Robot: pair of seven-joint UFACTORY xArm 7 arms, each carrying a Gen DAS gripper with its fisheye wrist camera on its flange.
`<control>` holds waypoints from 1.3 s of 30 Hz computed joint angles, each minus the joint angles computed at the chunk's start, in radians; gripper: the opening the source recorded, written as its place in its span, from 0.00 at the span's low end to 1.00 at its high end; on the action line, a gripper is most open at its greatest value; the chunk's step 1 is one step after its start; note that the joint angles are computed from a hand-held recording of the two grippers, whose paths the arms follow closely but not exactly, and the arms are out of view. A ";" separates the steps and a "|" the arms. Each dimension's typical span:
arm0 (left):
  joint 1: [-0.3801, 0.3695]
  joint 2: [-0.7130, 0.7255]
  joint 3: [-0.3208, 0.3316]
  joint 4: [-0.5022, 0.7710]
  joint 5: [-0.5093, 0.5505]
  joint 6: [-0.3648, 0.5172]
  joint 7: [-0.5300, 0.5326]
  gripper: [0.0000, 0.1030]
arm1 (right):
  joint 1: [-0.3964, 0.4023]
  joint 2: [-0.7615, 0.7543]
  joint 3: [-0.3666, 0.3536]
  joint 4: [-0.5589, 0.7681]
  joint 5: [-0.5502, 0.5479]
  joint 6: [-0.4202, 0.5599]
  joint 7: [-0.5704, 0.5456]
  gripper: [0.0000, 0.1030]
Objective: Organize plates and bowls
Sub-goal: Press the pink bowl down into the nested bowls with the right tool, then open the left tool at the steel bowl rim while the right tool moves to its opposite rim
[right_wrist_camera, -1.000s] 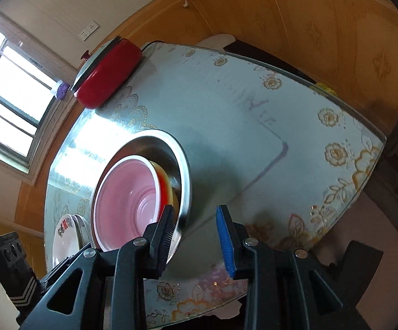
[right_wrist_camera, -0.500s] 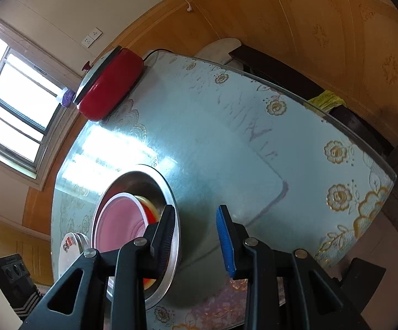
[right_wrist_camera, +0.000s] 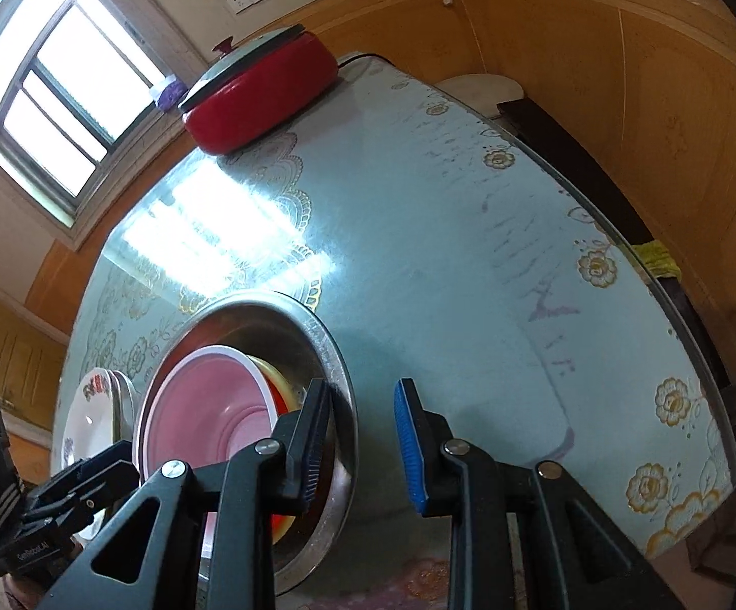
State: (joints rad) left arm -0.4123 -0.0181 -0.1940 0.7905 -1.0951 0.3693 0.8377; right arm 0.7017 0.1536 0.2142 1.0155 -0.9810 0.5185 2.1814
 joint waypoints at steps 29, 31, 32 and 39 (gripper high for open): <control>-0.021 0.063 -0.045 0.026 0.149 -0.072 -0.128 0.21 | -0.042 -0.005 -0.030 -0.068 0.039 -0.160 -0.106 0.16; -0.017 0.069 -0.049 0.031 0.148 -0.068 -0.125 0.21 | -0.040 -0.003 -0.040 -0.073 0.010 -0.178 -0.074 0.17; -0.014 0.072 -0.050 0.034 0.141 -0.065 -0.121 0.21 | -0.037 -0.003 -0.047 -0.076 -0.017 -0.187 -0.043 0.17; -0.010 0.065 -0.056 0.030 0.134 -0.061 -0.104 0.21 | -0.047 -0.001 -0.044 -0.076 -0.063 -0.199 -0.017 0.17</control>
State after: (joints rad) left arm -0.4224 0.0474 -0.2504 0.8204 -0.9607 0.3079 0.7337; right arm 0.6548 0.1521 0.1703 0.9391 -1.0442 0.3195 2.1642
